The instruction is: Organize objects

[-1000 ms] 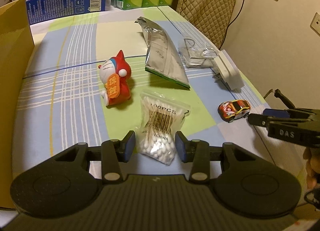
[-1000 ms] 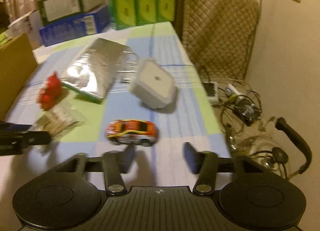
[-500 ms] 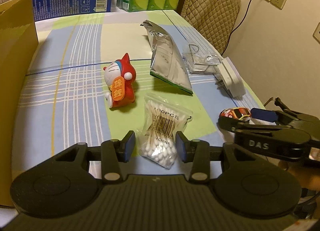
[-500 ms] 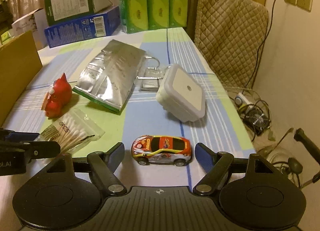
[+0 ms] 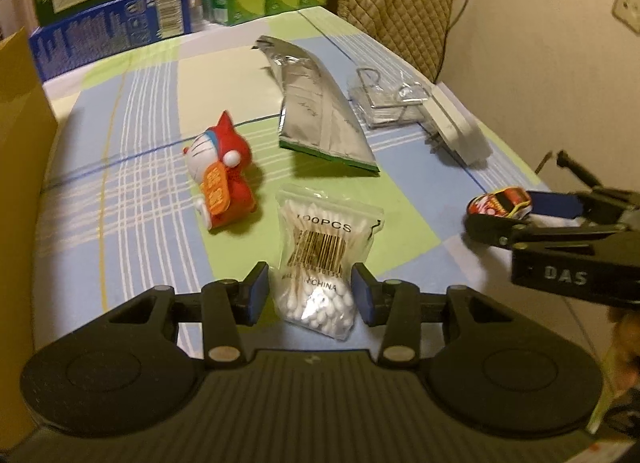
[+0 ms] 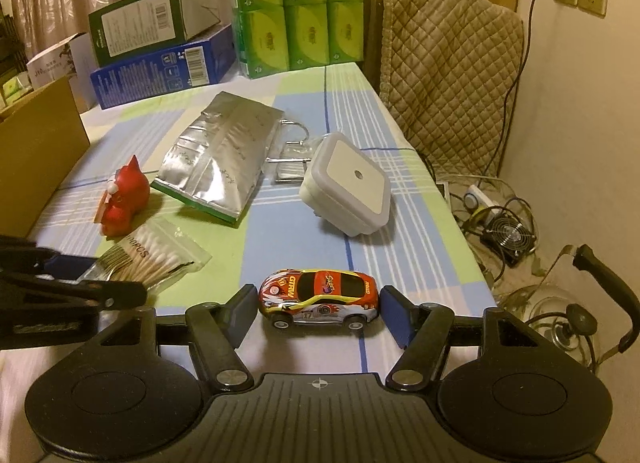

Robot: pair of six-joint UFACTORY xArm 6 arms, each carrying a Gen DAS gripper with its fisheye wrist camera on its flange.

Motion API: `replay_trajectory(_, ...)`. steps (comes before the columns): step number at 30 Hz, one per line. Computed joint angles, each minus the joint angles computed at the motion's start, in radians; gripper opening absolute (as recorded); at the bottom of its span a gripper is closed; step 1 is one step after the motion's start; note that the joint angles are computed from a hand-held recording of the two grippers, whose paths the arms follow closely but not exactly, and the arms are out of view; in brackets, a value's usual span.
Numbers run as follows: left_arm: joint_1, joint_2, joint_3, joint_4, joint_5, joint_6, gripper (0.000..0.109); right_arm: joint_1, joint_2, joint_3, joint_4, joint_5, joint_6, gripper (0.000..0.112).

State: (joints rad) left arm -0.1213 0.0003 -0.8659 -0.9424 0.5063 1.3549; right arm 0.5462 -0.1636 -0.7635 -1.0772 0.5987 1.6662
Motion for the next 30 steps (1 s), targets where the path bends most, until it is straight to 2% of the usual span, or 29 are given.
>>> replay_trajectory(2,-0.016,0.004,0.002,-0.007,-0.027,0.034,0.039,0.004,-0.006,0.005,0.003,-0.003,0.002,0.064)
replay_trajectory(4,-0.025,0.003,0.006,-0.008,-0.040,0.063,0.034,0.008,-0.010,0.007,0.011,-0.008,-0.003,0.064)
replay_trajectory(6,-0.025,-0.001,0.010,-0.006,-0.035,0.071,0.026,0.014,-0.020,0.012,0.011,-0.006,-0.002,0.064)
replay_trajectory(9,-0.015,-0.014,0.015,0.005,-0.015,0.057,0.021,0.024,-0.037,0.016,0.015,0.000,-0.006,0.064)
replay_trajectory(20,0.048,-0.119,0.025,0.007,0.105,-0.020,0.020,0.082,-0.117,-0.006,0.025,0.074,-0.041,0.064)
replay_trajectory(27,0.125,-0.240,0.022,0.012,0.164,-0.056,0.020,0.147,-0.105,-0.106,0.011,0.102,-0.082,0.064)
replay_trajectory(30,0.174,-0.277,-0.001,0.007,0.194,-0.068,0.020,0.164,-0.069,-0.173,0.008,0.082,-0.111,0.064)
